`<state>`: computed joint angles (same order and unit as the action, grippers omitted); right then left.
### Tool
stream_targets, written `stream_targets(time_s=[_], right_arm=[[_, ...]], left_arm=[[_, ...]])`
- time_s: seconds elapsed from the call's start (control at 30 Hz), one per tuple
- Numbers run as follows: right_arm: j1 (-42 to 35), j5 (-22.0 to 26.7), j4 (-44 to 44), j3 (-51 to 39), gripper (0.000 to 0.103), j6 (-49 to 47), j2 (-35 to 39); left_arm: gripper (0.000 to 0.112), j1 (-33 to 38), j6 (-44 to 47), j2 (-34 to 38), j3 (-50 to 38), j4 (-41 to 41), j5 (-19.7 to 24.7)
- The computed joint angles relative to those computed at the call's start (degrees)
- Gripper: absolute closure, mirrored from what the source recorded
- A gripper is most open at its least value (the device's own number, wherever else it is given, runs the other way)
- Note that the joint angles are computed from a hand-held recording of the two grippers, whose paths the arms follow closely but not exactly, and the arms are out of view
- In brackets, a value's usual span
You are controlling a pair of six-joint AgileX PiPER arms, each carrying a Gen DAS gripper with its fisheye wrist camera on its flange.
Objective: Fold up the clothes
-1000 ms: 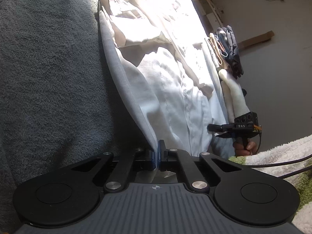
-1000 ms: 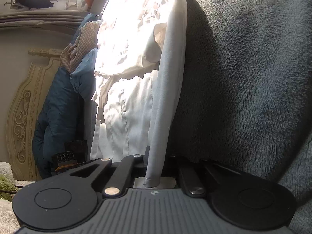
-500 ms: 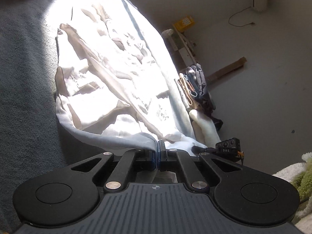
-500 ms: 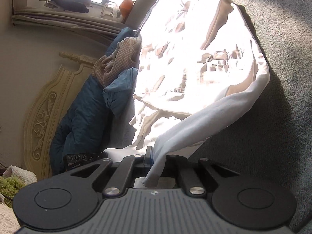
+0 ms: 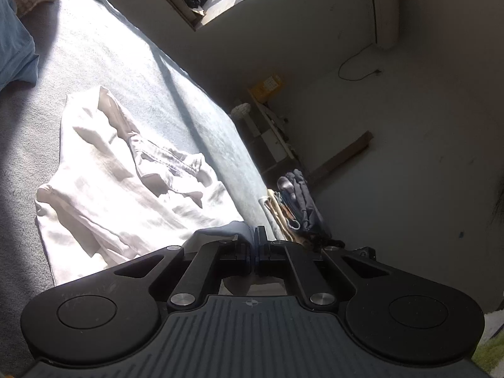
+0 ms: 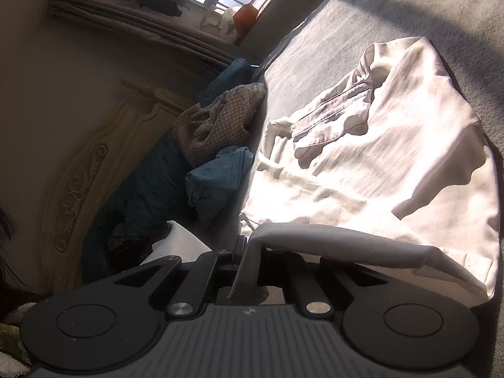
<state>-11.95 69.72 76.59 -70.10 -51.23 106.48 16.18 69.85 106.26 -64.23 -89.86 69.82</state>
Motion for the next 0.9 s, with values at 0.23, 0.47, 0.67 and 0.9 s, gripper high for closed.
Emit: stream_targets(time_s=[0.23,0.47,0.67,0.9], right_arm=[[3.1,-2.1,-3.8,-31.1,0.099,12.2,19.4],[4.4,-6.6,-14.3,-69.9,0.096,45.8,45.3],[1.7,-12.5,-0.5,-59.6,0.074,39.5,44.2],[2.2,-25.5,12.6,-43.1,0.059,26.2,36.9]], left_arm=[[0.112,-4.5,-10.4,17.7,-27.0,0.4,-7.5],[0.105,-6.8,-45.9,41.3,-60.9,15.7,-15.0],[0.077,-4.9,-47.3,42.6,-59.0,7.6,-13.5],[0.049,-3.6,-45.8,40.1,-53.0,0.2,-14.2]])
